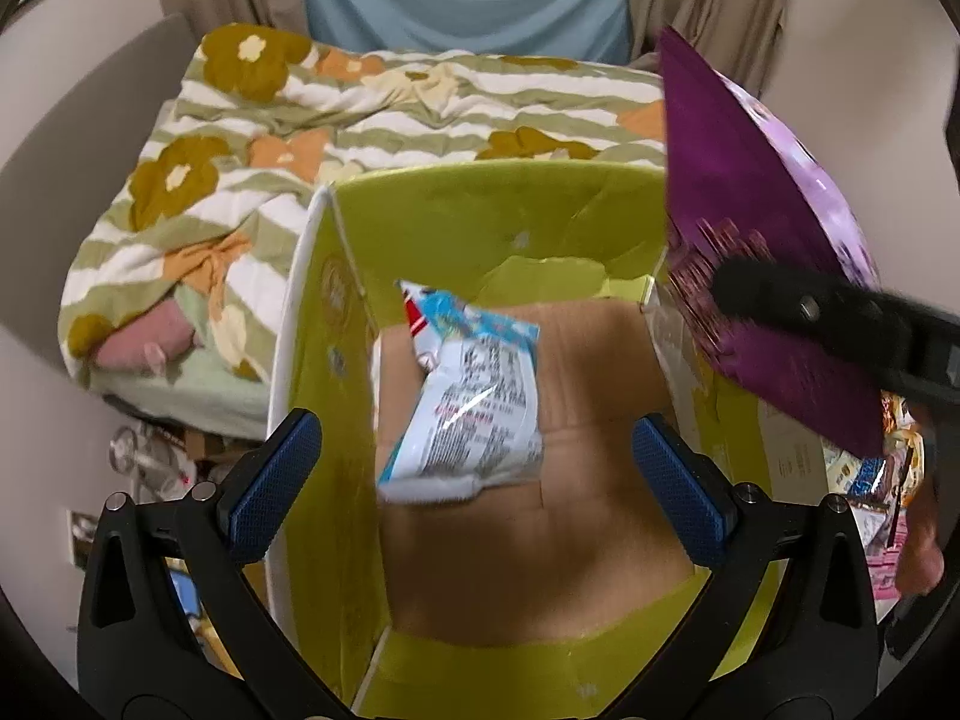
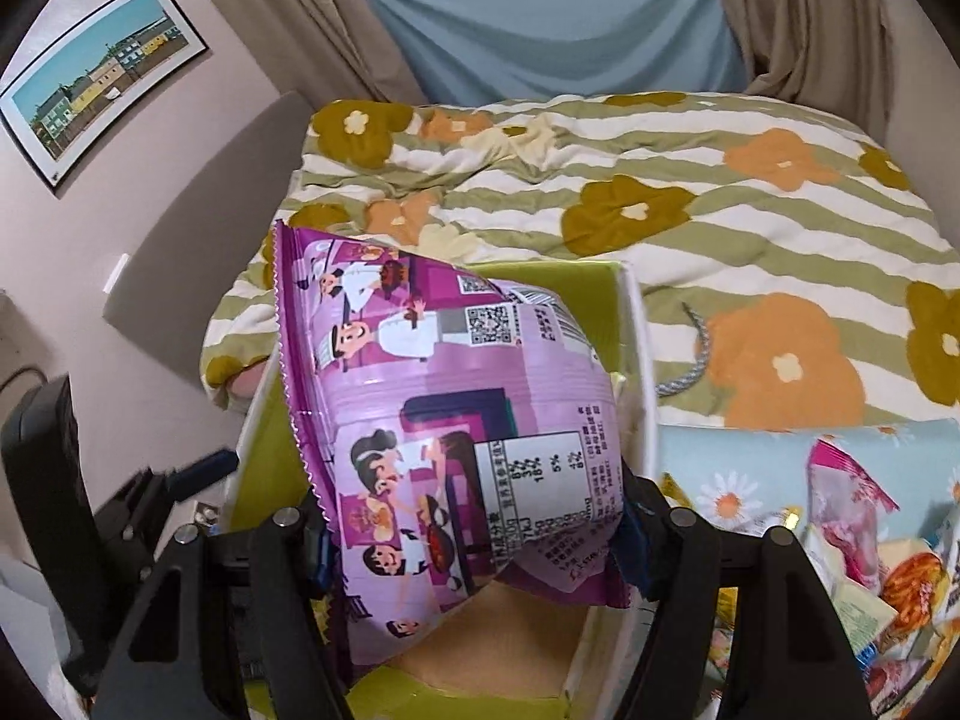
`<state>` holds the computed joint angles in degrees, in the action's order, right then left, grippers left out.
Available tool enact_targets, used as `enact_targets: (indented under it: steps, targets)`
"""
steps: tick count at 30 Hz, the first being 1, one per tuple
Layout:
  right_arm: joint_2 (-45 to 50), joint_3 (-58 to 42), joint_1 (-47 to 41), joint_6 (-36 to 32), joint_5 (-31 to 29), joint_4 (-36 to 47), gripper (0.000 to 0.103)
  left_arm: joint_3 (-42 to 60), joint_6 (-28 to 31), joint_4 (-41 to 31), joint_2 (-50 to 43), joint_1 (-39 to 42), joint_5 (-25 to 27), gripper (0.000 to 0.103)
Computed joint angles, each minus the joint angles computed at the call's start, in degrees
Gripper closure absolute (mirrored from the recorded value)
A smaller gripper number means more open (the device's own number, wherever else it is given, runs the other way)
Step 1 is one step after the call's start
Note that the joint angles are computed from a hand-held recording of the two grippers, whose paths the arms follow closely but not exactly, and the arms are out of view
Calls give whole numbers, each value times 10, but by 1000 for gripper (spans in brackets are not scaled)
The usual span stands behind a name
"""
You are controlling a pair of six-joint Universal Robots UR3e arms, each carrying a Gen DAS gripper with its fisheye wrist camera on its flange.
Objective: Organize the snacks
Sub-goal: 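Carry both bags over the yellow box and release them inside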
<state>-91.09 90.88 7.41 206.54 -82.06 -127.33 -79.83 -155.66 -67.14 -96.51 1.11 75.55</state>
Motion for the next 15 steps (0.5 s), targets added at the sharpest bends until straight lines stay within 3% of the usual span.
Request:
enact_targets:
  steps: [7, 8, 9, 11, 15]
  targets:
    - [89, -54, 5, -23, -1, -11, 36, -19, 1, 2, 18, 23, 0, 0]
    - [99, -55, 5, -23, -3, -18, 32, -25, 0, 7, 19, 24, 4, 0]
    - [111, -54, 8, -19, -12, -31, 17, -29, 0, 9, 20, 25, 7, 0]
    - [117, -51, 12, -18, -18, -43, 0, -42, 2, 14, 23, 33, 8, 0]
    - [113, -53, 36, -26, -62, -43, 0, -50, 1, 10, 25, 44, 6, 0]
